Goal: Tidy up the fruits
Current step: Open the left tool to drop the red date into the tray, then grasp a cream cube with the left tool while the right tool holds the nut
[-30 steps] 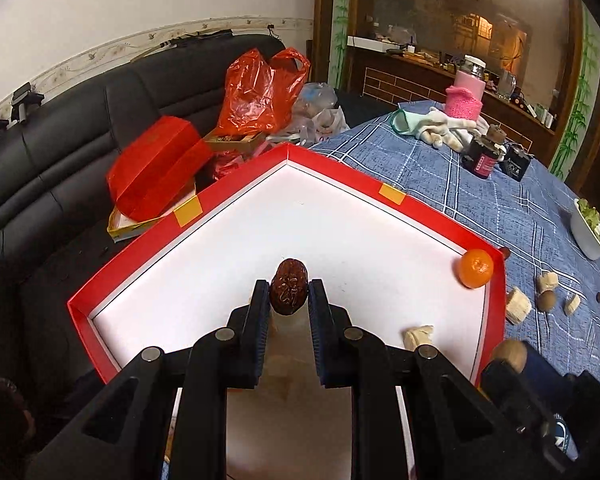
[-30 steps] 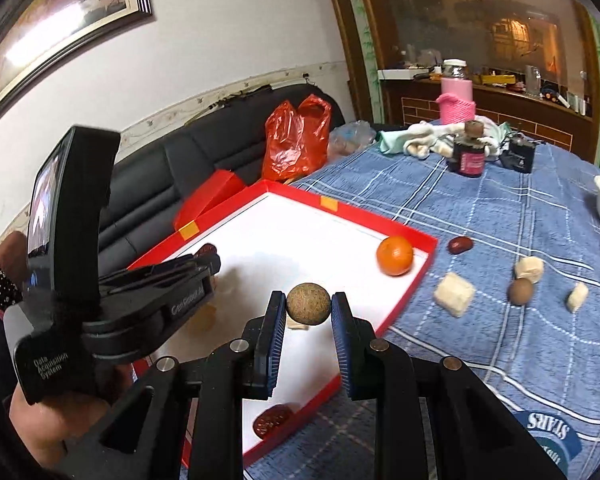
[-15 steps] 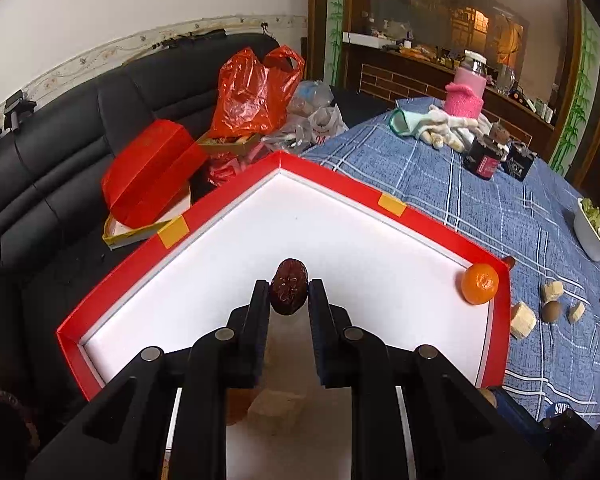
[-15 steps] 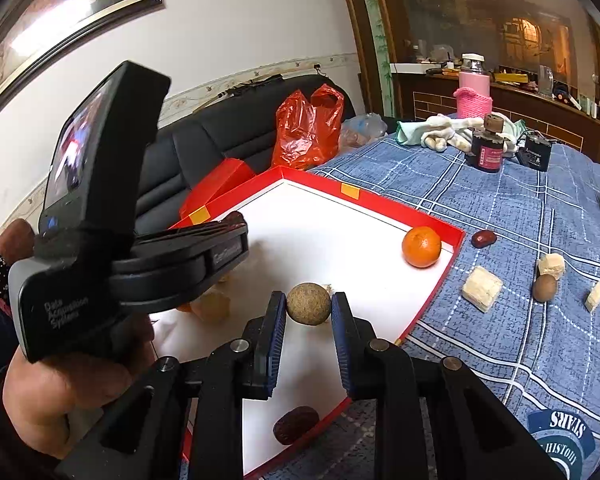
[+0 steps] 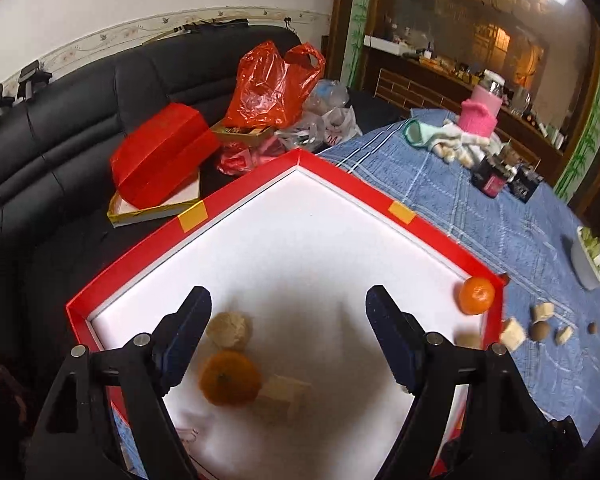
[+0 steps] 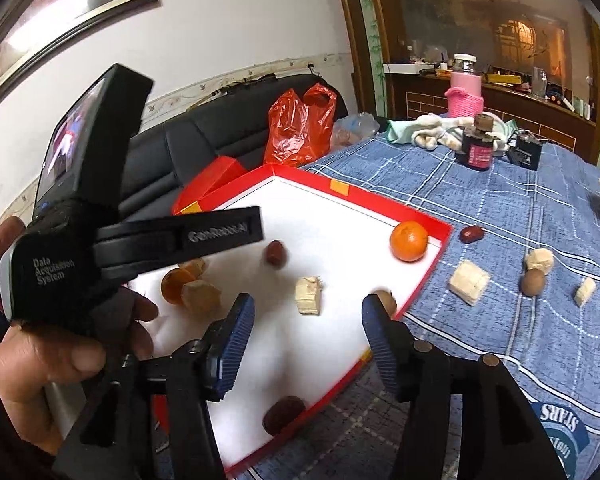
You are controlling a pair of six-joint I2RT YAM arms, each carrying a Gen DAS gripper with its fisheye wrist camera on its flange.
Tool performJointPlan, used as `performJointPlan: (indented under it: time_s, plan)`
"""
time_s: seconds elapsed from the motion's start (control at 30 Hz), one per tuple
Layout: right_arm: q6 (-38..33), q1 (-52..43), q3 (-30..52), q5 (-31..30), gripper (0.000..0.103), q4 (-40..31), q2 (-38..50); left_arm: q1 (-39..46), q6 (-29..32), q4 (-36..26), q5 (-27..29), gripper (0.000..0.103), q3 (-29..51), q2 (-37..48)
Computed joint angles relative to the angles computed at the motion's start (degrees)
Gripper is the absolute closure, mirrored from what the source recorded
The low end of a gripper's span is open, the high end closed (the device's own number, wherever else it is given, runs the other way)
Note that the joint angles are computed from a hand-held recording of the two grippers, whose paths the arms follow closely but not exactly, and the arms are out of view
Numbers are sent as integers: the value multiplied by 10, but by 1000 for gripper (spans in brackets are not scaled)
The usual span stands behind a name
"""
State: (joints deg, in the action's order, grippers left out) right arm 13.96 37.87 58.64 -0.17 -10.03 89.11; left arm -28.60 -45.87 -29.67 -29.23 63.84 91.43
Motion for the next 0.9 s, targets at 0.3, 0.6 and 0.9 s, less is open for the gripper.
performJointPlan:
  time_s: [0.3, 0.6, 0.9]
  plan:
    - [-17, -153, -115, -22, 39, -7, -167, -83, -22, 30, -41, 23, -23, -37]
    - [-57, -488, -21, -47, 40, -37, -32, -181, 45, 57, -23, 23, 30, 36]
    - [-68, -515, 181, -30, 62, -97, 175, -209, 70, 33, -10, 23, 101, 104]
